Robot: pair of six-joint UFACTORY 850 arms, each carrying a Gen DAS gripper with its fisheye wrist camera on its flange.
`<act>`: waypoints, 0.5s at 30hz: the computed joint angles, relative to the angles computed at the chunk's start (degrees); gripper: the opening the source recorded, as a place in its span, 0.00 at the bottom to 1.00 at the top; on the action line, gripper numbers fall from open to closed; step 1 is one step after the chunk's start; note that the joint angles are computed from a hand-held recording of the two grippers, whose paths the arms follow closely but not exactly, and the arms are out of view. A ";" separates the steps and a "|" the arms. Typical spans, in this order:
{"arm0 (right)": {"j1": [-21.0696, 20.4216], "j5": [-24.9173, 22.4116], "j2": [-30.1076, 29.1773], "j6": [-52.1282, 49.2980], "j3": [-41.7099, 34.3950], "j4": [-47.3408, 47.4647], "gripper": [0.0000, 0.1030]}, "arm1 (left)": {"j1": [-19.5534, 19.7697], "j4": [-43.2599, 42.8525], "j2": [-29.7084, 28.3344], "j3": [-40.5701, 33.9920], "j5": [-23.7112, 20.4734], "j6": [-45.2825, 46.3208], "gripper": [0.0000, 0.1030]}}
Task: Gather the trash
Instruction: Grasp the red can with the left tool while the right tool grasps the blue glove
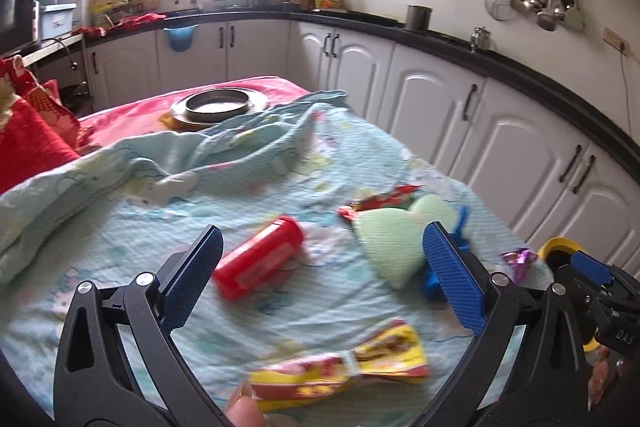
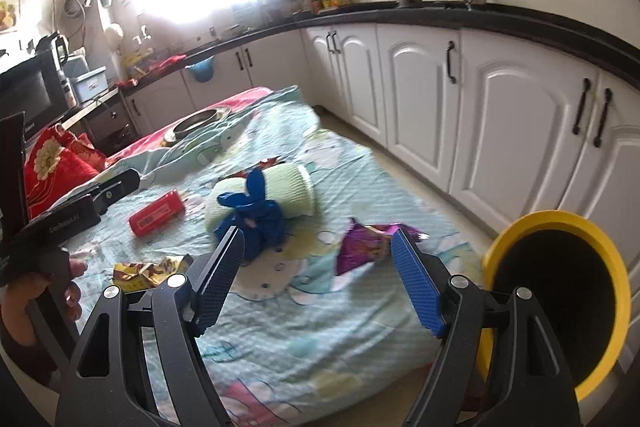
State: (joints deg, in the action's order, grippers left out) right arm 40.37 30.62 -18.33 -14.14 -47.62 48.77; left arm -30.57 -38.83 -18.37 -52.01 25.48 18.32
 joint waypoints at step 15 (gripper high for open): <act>-1.63 -10.30 -11.70 1.14 -13.43 -4.69 0.71 | 6.57 2.09 -5.53 -5.72 -12.26 6.81 0.89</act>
State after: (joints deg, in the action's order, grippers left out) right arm 38.75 20.32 -30.03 -12.99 -61.05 44.08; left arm -24.00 -36.74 -23.90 -57.74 13.22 25.13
